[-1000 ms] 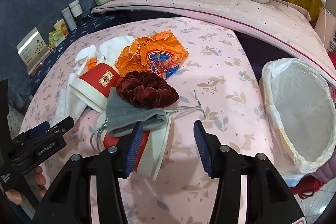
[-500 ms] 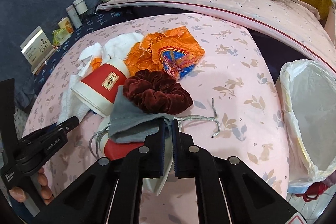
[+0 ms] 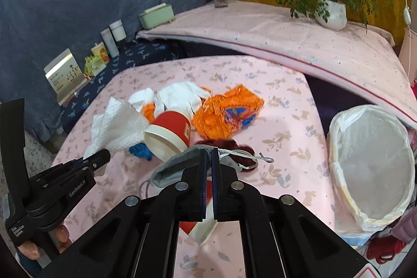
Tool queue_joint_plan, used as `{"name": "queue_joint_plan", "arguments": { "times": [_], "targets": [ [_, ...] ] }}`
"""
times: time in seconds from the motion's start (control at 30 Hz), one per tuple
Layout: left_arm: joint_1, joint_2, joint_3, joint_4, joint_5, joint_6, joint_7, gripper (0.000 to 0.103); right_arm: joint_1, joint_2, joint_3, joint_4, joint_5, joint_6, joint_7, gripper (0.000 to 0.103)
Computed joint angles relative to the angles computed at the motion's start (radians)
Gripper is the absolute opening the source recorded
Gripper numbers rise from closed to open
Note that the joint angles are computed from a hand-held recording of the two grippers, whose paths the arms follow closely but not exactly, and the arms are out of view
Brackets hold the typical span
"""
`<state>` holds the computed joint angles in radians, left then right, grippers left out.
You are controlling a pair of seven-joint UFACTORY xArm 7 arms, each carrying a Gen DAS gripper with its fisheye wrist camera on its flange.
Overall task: Collect trash
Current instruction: 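Lift the white wipe with the left tool while the right tool grasps the grey cloth, drop both in bin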
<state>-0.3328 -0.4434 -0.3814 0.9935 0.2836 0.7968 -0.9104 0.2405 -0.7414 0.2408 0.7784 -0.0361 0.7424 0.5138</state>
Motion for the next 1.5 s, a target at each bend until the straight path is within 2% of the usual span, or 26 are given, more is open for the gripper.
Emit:
{"name": "queue_joint_plan", "arguments": {
  "times": [0.37, 0.5, 0.7, 1.03, 1.37, 1.5],
  "targets": [
    [-0.024, 0.082, -0.078, 0.174, 0.067, 0.016, -0.04, 0.009, -0.051, -0.139, -0.041, 0.005, -0.018, 0.035, -0.038, 0.003],
    [-0.056, 0.153, -0.101, 0.242, 0.112, 0.025, -0.059, 0.009, -0.084, -0.193, -0.065, -0.015, -0.021, 0.058, -0.056, 0.003],
    [-0.141, 0.273, -0.102, 0.349, 0.176, 0.037, -0.085, 0.01, -0.148, -0.268, -0.116, -0.054, -0.027, 0.096, -0.091, 0.003],
    [-0.311, 0.483, -0.055, 0.541, 0.237, 0.033, -0.062, 0.01, -0.269, -0.341, -0.199, -0.118, -0.041, 0.135, -0.148, 0.003],
    [-0.487, 0.694, 0.027, 0.785, 0.267, 0.065, 0.017, 0.01, -0.355, -0.362, -0.26, -0.168, -0.036, 0.144, -0.197, 0.003],
    [-0.543, 0.77, 0.065, 0.879, 0.246, 0.087, 0.064, 0.01, -0.378, -0.358, -0.271, -0.179, -0.036, 0.14, -0.212, 0.003]
  ]
}}
